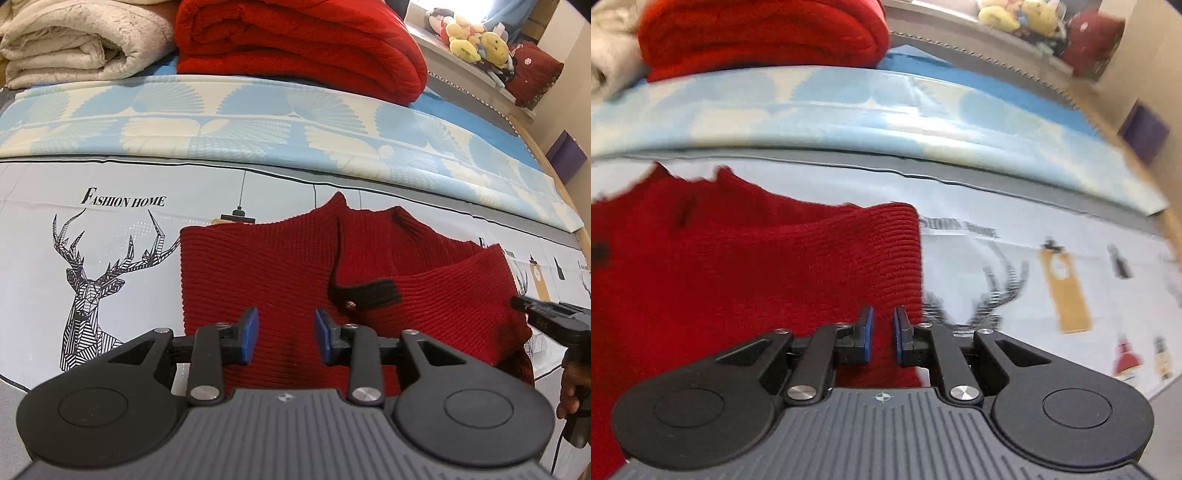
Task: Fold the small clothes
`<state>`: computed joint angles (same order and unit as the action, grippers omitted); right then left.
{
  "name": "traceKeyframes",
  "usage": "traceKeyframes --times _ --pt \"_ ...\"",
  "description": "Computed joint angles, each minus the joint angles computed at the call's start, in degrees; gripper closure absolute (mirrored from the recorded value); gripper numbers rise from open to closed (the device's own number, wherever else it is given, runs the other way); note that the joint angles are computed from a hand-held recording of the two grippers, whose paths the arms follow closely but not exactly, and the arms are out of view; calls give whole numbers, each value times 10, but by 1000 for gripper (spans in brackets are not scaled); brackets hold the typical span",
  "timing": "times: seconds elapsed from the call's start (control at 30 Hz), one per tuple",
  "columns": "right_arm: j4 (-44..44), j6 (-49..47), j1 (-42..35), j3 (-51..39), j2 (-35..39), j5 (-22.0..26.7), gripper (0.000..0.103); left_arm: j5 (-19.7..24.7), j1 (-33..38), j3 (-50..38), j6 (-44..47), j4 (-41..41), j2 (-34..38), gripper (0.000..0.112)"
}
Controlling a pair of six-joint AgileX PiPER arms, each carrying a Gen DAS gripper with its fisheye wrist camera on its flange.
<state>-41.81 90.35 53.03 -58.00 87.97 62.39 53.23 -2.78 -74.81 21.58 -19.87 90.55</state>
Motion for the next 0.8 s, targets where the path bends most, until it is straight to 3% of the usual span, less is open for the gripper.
traceKeyframes --times 0.07,0.13,0.2,0.27,0.37,0.57,0.8 --pt "-50 48 19 9 -18 -30 90 1 3 -3 -1 0 0 75" --pt "-116 90 46 20 -35 -70 80 0 5 -4 -1 1 0 75" --pt "-158 90 63 17 -30 -106 58 -1 4 -2 -2 6 0 75" --pt "-168 55 73 7 -14 -142 51 -2 4 -2 -3 9 2 75" --pt "-158 -1 87 -18 30 -167 50 -5 1 -2 -7 13 3 75" --pt "-137 -64 114 -89 117 -154 50 -5 -3 -1 -4 6 1 74" --pt "-154 -162 151 -172 214 -71 50 -4 3 -1 -1 8 0 74"
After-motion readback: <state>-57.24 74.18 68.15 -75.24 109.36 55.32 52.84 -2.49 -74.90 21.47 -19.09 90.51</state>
